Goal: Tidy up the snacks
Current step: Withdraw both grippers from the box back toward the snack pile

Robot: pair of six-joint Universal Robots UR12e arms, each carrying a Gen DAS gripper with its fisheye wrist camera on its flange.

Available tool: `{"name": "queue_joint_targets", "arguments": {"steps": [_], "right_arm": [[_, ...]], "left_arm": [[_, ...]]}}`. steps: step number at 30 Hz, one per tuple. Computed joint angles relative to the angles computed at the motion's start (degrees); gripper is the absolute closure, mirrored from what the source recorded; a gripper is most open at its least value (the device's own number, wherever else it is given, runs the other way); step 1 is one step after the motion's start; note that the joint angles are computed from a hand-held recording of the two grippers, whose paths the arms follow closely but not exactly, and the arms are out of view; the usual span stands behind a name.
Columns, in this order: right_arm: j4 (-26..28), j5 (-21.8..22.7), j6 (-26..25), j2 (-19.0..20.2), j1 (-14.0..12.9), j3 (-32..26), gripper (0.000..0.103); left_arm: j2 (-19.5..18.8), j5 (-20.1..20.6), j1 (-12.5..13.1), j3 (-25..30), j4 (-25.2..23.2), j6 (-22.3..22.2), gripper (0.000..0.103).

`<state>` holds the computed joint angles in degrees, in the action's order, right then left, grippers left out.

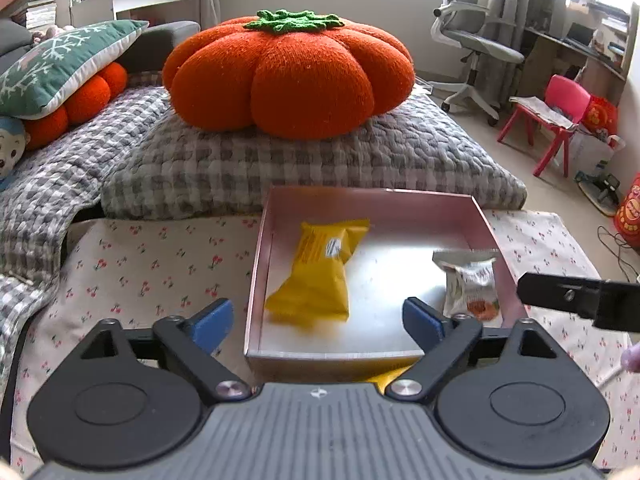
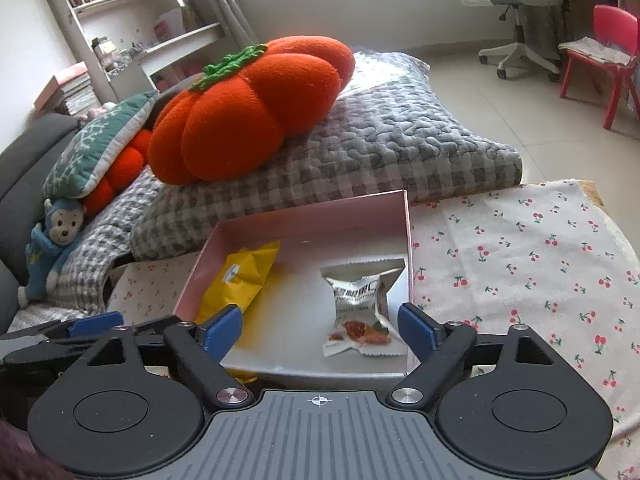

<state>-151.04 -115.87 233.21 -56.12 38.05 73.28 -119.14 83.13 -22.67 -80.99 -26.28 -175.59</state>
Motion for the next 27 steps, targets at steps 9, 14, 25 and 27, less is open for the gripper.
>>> {"name": "queue_joint_targets", "arguments": {"steps": [9,14,25,27], "right_arm": [[-1.42,-0.39,-1.68,-1.88,1.52,3.05,0.009],[-0.24,-2.14,-2.07,-2.46,2.50,3.76,0.009],[-0.79,-5.99,-3.03,-3.48,4.51,6.66,0.006],[-1.35,-6.11,-1.82,-3.95,4.76,7.84,0.006]], "left_arm": [[3.25,-0.09,0.38,-5.08,1.69,-0.47,0.001],[4.84,-0.72,0.48,-7.25,1.77,-0.92,0.001],[7.93,-2.85,1.18,-12.68,3.35,-1.21,0.001],[8.30,-3.05,1.42,-13.59,3.74,-1.27,0.001]]}}
